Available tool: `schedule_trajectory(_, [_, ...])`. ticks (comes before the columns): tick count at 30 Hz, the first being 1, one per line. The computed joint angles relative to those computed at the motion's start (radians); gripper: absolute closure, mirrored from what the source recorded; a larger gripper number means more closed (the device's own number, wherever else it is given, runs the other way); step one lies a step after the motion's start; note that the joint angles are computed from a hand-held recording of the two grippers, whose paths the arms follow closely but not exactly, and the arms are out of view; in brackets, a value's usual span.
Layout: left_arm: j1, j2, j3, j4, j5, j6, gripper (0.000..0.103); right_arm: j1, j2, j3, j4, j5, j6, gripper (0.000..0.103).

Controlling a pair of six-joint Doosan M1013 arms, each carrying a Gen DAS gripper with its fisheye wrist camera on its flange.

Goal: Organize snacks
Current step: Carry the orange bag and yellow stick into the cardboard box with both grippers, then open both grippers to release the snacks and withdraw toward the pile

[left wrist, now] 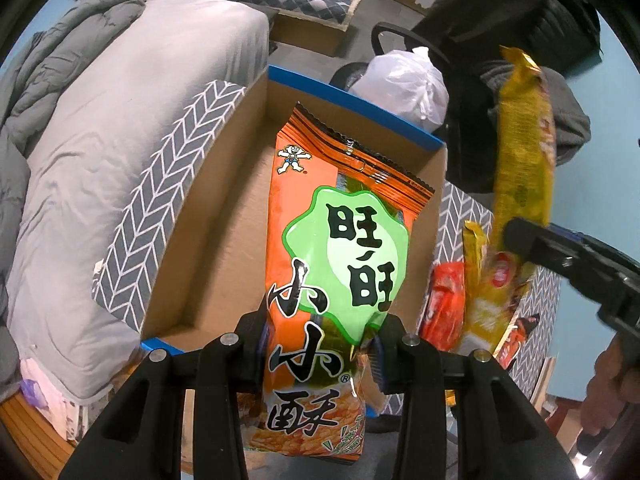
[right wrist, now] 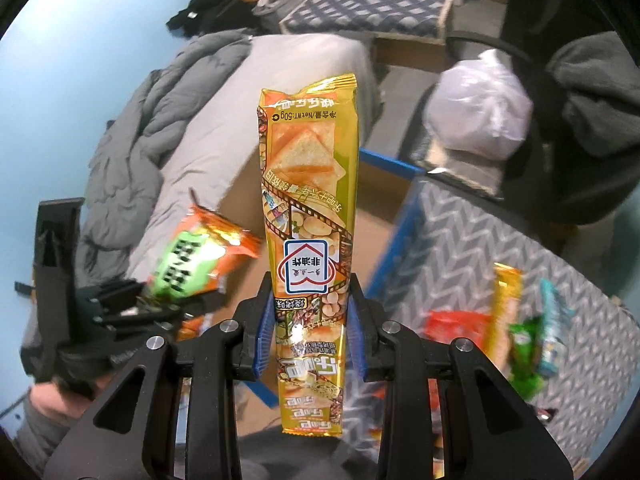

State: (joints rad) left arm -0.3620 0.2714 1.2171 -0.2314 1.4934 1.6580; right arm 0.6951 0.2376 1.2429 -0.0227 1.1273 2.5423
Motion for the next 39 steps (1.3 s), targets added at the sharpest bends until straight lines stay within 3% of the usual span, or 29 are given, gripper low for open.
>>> schedule_trajectory(10, [0.016,0.014,0.010,0.046,-0.028,-0.004,0.063,-0.022,0.125,-0.119,0.114,0.035,-0.085,0.072])
schedule_trajectory(19, [0.018,0.038,0.007,0.082,-0.015,-0.024,0.063,-0.023,0.181,-0.173,0.154,0.076,-0.078,0.072])
schedule_trajectory(21, [0.017,0.040,0.006,0.094,-0.013,-0.035,0.059,-0.020,0.189,-0.185,0.145,0.088,-0.071,0.070])
schedule_trajectory(24, [0.019,0.040,0.001,0.100,-0.006,-0.044,0.043,-0.016,0.197,-0.203,0.123,0.110,-0.064,0.065])
schedule_trajectory(25, [0.020,0.037,0.003,0.101,-0.014,-0.044,0.043,-0.014,0.199,-0.209,0.112,0.119,-0.059,0.065])
schedule_trajectory(28, [0.024,0.035,-0.001,0.109,-0.016,-0.051,0.030,-0.009,0.202,-0.222,0.079,0.145,-0.049,0.050])
schedule_trajectory(34, [0.029,0.029,-0.009,0.105,-0.004,-0.065,0.029,0.004,0.195,-0.234,0.018,0.196,-0.035,0.031])
schedule_trajectory(39, [0.022,0.014,-0.010,0.103,-0.009,-0.054,0.026,0.014,0.173,-0.218,-0.015,0.223,-0.018,0.025])
